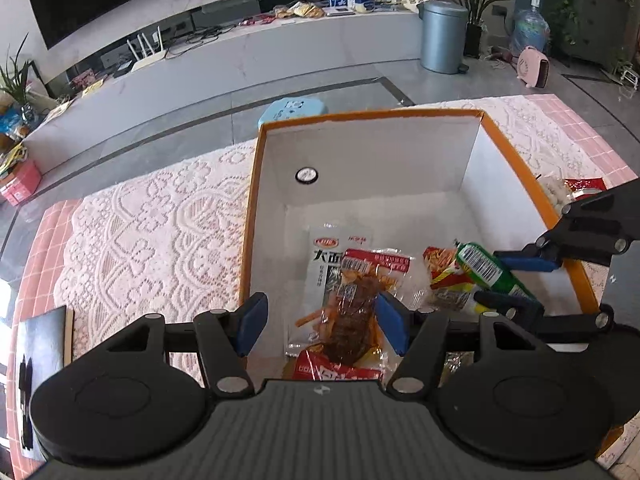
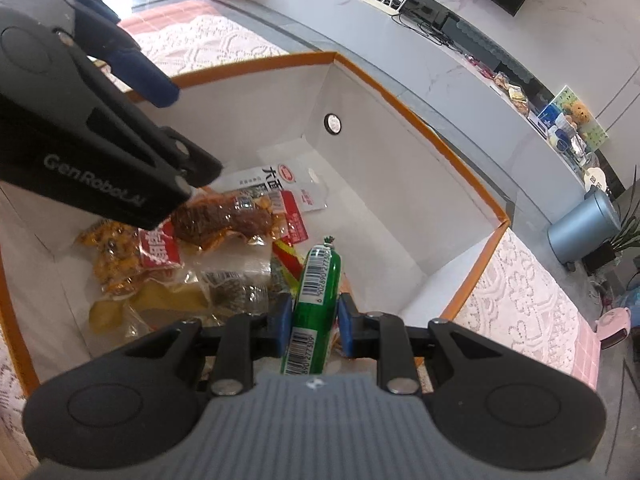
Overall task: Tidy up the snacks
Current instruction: 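Release the meat packet and green sausage into the box with both grippers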
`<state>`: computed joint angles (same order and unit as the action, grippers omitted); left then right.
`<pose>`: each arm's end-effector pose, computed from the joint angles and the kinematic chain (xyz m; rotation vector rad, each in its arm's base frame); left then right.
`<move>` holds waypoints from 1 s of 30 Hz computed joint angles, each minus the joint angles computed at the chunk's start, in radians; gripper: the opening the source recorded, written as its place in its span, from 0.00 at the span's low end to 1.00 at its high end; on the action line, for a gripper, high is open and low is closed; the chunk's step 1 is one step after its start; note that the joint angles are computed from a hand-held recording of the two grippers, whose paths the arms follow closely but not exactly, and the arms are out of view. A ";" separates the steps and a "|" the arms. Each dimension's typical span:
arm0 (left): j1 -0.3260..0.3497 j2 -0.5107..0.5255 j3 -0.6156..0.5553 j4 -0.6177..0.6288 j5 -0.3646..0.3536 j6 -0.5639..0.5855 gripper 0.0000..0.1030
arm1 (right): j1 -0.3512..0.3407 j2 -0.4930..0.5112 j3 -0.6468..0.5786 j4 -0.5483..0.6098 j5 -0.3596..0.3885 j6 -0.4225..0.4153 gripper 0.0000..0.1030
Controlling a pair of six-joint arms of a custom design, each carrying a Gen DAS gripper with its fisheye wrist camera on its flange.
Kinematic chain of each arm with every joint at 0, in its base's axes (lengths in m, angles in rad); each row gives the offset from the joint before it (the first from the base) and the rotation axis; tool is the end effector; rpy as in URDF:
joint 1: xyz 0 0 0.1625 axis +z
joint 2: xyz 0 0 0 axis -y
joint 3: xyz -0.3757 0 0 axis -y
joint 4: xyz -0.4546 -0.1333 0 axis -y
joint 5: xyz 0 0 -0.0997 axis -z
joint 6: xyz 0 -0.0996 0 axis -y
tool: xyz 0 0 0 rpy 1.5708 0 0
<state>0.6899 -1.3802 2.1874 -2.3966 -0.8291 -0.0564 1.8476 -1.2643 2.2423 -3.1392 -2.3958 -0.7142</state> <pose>-0.2476 -0.4644 0.1314 0.9736 2.2486 -0.4507 0.1912 -0.4528 0.1430 0.7830 -2.0601 0.4411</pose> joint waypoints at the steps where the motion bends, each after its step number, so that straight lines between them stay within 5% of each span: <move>1: 0.000 -0.002 0.000 0.007 -0.001 -0.003 0.71 | 0.002 0.007 -0.002 -0.007 -0.011 -0.009 0.21; 8: -0.017 -0.017 0.015 0.033 0.022 -0.004 0.71 | 0.007 0.049 -0.016 -0.043 -0.084 -0.042 0.21; 18: -0.038 -0.045 0.029 0.085 0.036 -0.033 0.71 | 0.029 0.019 0.002 -0.047 -0.078 -0.034 0.31; 30: -0.096 -0.109 0.085 0.022 0.023 -0.111 0.71 | 0.074 -0.164 0.093 -0.083 0.008 0.082 0.46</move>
